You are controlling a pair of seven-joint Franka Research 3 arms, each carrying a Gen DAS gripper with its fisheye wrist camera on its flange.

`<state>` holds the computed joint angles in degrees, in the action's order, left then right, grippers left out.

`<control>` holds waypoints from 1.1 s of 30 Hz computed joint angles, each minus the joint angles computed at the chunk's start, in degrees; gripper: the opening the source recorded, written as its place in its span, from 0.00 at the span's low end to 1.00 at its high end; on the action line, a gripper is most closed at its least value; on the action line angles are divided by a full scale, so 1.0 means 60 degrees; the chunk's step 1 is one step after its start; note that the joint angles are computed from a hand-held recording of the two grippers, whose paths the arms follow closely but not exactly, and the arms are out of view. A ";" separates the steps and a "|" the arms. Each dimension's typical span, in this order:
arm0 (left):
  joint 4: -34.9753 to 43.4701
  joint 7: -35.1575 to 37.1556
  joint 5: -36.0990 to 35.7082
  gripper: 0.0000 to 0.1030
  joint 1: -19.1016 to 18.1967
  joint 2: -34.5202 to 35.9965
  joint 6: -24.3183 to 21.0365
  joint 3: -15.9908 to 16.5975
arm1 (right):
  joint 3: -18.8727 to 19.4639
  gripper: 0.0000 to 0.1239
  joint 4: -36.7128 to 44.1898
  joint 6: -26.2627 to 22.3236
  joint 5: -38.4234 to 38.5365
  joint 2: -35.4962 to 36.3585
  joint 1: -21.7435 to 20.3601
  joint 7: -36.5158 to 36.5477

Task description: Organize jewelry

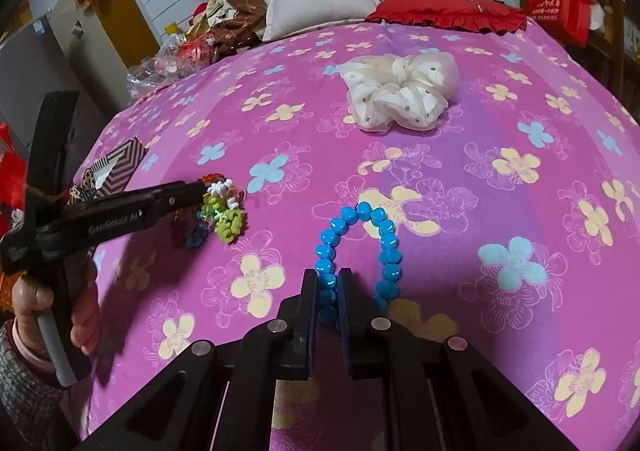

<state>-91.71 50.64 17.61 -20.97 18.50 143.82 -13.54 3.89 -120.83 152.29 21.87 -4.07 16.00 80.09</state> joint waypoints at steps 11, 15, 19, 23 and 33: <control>-0.2045 -0.0290 -0.0821 0.18 0.0332 -0.1522 0.0511 -0.0188 | 0.0027 0.07 -0.0170 0.0269 -0.0049 -0.0058 0.0010 0.0080; -0.1557 -0.0730 -0.0164 0.18 0.0131 -0.1152 0.0323 -0.0108 | 0.0074 0.07 -0.0146 0.0262 -0.0504 -0.0045 -0.0003 0.0373; -0.1399 -0.0516 -0.0429 0.11 0.0171 -0.1037 0.0426 -0.0261 | 0.0055 0.07 0.0130 -0.0266 -0.0784 -0.0004 -0.0021 0.0637; -0.2135 -0.1033 -0.0070 0.11 0.0126 -0.1987 0.1052 -0.0173 | 0.0119 0.06 -0.0038 -0.0102 -0.1076 -0.0404 -0.0021 0.0739; -0.4926 -0.1985 -0.0174 0.11 0.0667 -0.5268 0.2687 -0.0174 | 0.0388 0.06 0.0129 -0.0447 -0.1167 -0.1318 0.0253 0.0880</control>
<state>-121.26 38.73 16.56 -16.97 -13.11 159.94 -14.58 6.22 -120.06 149.61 14.86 -11.98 17.52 85.36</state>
